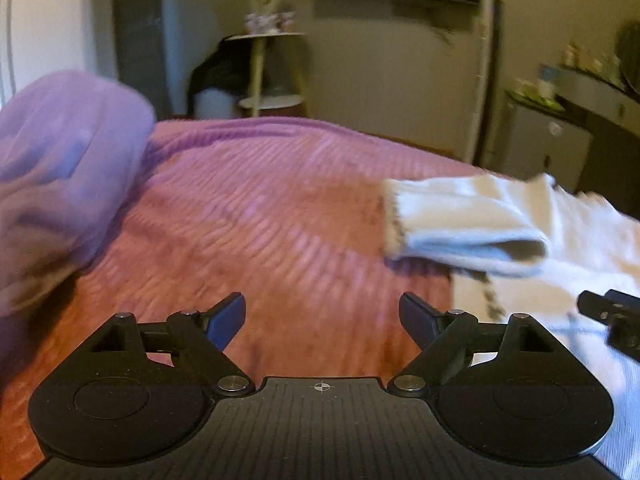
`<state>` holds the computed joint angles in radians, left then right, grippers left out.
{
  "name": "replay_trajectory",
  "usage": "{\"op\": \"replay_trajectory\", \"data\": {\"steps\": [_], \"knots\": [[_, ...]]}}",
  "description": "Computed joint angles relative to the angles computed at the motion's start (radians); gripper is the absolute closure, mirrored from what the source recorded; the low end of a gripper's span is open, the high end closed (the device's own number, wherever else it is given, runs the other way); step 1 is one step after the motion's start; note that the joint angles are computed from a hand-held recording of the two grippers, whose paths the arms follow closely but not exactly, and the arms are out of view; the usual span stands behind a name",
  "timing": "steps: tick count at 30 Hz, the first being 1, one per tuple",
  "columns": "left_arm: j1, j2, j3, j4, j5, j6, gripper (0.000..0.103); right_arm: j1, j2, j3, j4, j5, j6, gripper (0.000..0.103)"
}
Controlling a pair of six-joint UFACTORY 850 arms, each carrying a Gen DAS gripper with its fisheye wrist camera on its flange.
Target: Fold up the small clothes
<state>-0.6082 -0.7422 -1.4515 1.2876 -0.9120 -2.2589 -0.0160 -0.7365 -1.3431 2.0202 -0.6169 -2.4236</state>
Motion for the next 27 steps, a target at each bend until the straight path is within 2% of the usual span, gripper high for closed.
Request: {"op": "replay_trajectory", "data": {"steps": [2,7,12,13,14,15,16,18,21,22,24,25,27], "knots": [[0.009,0.009,0.025,-0.008,0.015,-0.019,0.015,0.037,-0.012,-0.014,0.085,0.035,-0.091,0.067],[0.025,0.014,0.055,-0.013,0.057,-0.077,0.015,0.112,-0.038,-0.032,0.378,0.083,-0.497,0.067],[0.029,0.01,0.058,-0.012,0.061,-0.091,0.015,0.146,-0.068,-0.083,0.37,0.094,-0.545,0.068],[0.028,0.01,0.059,-0.01,0.064,-0.092,0.015,0.147,-0.074,-0.093,0.341,0.091,-0.523,0.073],[0.027,0.009,0.058,-0.01,0.064,-0.09,0.015,0.147,-0.078,-0.109,0.278,0.094,-0.46,0.082],[0.025,0.008,0.057,-0.004,0.067,-0.09,0.015,0.135,-0.086,-0.13,0.19,0.078,-0.356,0.096],[0.023,0.008,0.058,0.005,0.072,-0.091,0.015,0.127,-0.091,-0.15,0.139,0.07,-0.252,0.097],[0.016,0.006,0.051,0.009,0.066,-0.082,0.015,0.106,-0.086,-0.167,0.135,0.062,-0.042,0.097],[0.01,0.005,0.051,0.034,0.056,-0.092,0.015,0.027,-0.081,-0.154,0.19,-0.024,0.272,0.096],[0.009,0.005,0.051,0.037,0.056,-0.096,0.015,0.003,-0.082,-0.154,0.178,-0.029,0.376,0.095],[0.008,0.005,0.052,0.047,0.07,-0.105,0.015,-0.035,-0.09,-0.167,0.135,0.019,0.574,0.09],[0.008,0.004,0.05,0.048,0.076,-0.104,0.015,-0.048,-0.097,-0.177,0.094,0.045,0.625,0.082],[0.005,-0.004,0.039,0.044,0.081,-0.087,0.015,-0.052,-0.103,-0.191,0.043,0.139,0.602,0.081]]}}
